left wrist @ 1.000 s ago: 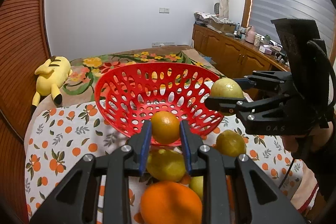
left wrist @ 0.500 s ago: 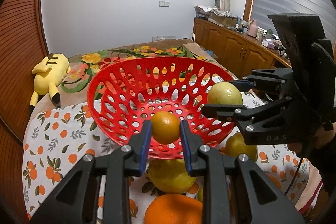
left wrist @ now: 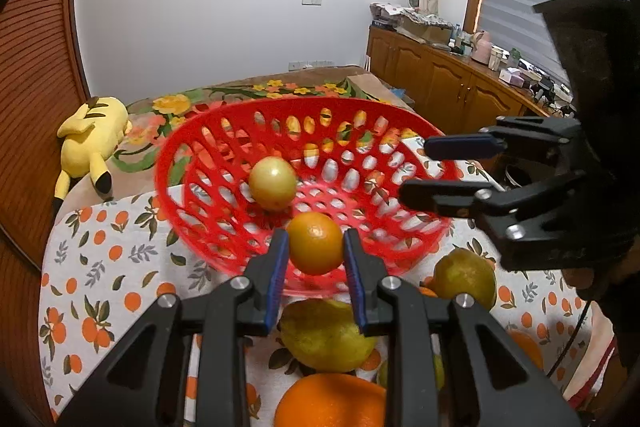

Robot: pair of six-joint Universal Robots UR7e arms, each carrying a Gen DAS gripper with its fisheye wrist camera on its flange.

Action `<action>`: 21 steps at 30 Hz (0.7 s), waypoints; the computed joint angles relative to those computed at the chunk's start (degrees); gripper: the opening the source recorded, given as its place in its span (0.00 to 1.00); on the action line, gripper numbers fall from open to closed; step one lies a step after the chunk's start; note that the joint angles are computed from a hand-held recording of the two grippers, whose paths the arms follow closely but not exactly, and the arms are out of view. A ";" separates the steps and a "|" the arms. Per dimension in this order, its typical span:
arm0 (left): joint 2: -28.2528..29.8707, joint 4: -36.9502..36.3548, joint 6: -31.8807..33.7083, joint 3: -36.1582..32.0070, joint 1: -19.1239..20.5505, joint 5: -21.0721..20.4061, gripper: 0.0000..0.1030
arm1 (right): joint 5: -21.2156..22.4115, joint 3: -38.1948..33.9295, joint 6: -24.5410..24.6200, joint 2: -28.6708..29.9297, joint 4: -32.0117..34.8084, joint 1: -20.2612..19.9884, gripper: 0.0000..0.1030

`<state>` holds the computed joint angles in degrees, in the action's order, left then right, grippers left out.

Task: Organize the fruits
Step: 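Carry the small orange into the red basket with the left tool while the right tool drops the lemon in, then withdraw both open tools from the basket toward the remaining fruit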

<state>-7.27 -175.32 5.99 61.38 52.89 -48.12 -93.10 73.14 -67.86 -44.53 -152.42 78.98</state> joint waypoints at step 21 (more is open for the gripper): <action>-6.00 -9.60 -3.02 14.17 -3.25 0.83 0.40 | 7.18 18.33 2.36 -12.92 -9.94 -3.99 0.53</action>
